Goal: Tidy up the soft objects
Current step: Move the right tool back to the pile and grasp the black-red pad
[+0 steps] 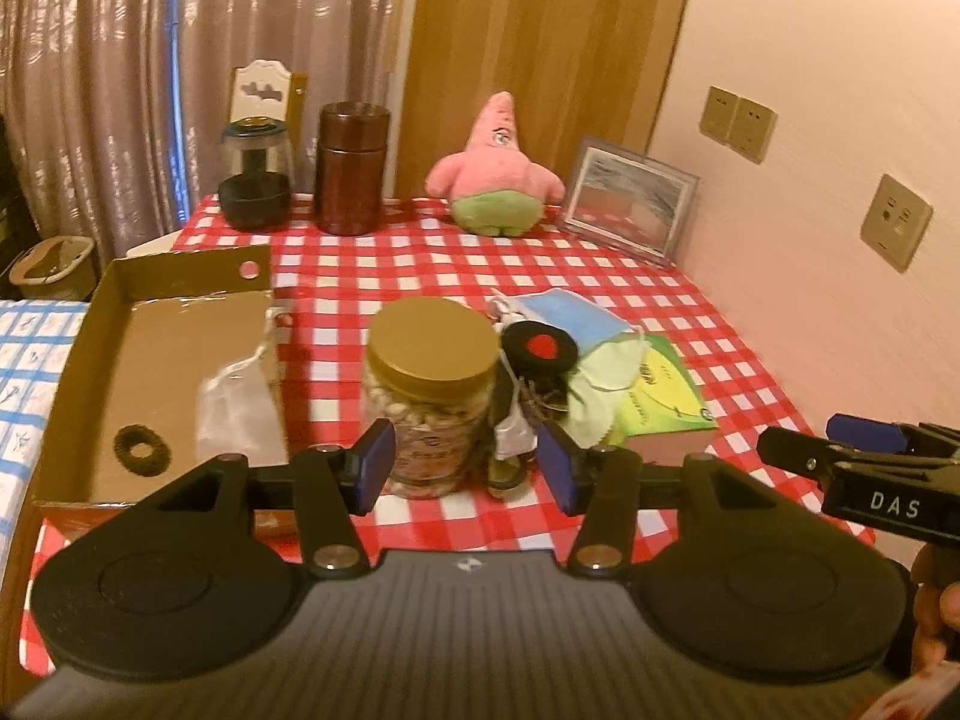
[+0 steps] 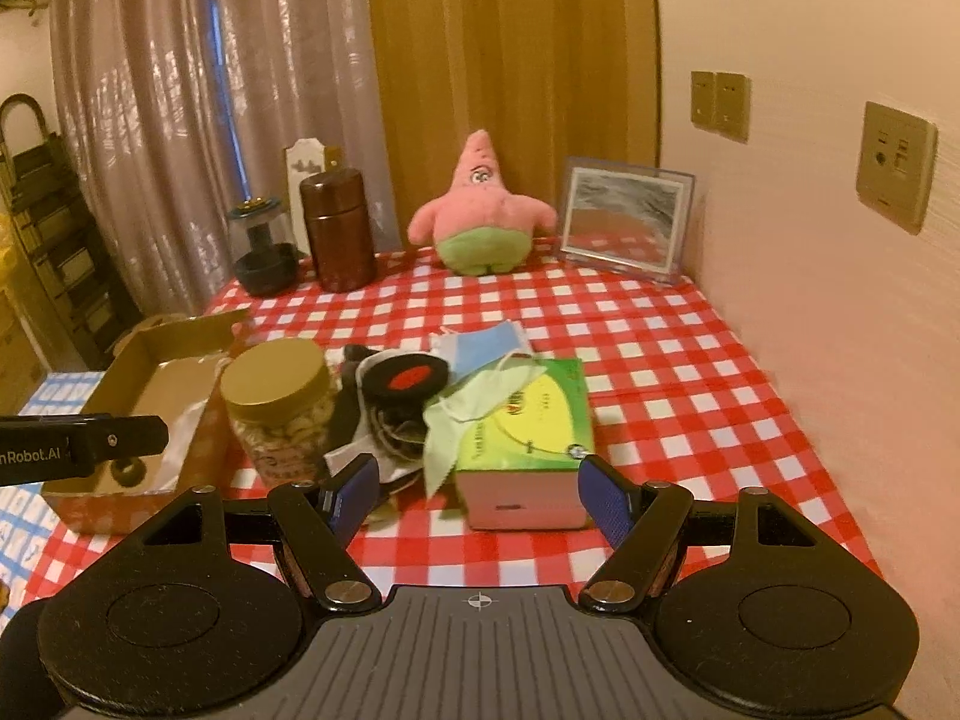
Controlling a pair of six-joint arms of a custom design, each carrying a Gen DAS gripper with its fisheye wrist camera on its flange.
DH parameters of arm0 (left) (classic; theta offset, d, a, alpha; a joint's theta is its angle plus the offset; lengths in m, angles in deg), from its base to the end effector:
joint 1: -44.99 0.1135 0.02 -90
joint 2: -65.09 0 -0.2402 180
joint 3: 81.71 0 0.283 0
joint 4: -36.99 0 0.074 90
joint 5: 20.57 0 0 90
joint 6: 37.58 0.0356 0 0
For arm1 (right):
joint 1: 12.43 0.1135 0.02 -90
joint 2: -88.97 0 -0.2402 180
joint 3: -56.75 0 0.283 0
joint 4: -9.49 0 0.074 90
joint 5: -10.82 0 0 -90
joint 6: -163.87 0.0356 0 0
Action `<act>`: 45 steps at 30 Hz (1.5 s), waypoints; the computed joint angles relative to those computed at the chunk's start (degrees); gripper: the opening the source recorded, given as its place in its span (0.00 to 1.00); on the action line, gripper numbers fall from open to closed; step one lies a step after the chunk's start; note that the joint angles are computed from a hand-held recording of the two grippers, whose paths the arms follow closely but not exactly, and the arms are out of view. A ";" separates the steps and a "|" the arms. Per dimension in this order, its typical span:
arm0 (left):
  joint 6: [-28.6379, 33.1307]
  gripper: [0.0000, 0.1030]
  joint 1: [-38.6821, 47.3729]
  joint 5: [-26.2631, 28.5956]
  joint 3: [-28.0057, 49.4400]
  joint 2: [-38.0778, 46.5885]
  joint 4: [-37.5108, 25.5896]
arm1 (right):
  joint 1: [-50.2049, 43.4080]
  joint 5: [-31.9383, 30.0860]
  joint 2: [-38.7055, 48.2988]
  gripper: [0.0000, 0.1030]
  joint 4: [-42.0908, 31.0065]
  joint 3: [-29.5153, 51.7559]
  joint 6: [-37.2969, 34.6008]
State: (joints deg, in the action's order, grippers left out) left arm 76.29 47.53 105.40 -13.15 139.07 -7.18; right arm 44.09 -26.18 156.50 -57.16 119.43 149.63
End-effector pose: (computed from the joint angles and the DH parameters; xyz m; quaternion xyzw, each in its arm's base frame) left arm 0.3027 -0.0075 0.2394 0.2700 0.8575 -0.2071 0.3860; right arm 0.1564 0.1849 0.2210 0.2183 0.8589 -0.0466 0.4609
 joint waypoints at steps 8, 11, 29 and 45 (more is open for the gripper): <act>-1.41 0.47 -3.24 -1.69 -0.08 1.07 1.09 | -3.60 -1.68 -4.59 0.71 4.94 -4.28 -6.84; -1.93 0.48 -3.82 -2.20 0.46 2.14 1.91 | -6.11 -3.06 -5.34 0.71 8.61 -5.40 -11.07; -6.83 0.50 -4.92 -4.39 10.54 16.86 8.62 | -24.43 -20.19 9.97 0.71 39.94 -4.37 -37.34; -10.18 0.53 -4.45 -4.50 18.84 27.48 11.05 | -32.73 -28.33 29.08 0.71 51.66 4.19 -41.49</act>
State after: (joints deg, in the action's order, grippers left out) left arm 66.11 43.08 100.89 5.68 166.55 3.87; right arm 11.36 -54.51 185.58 -5.50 123.63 108.14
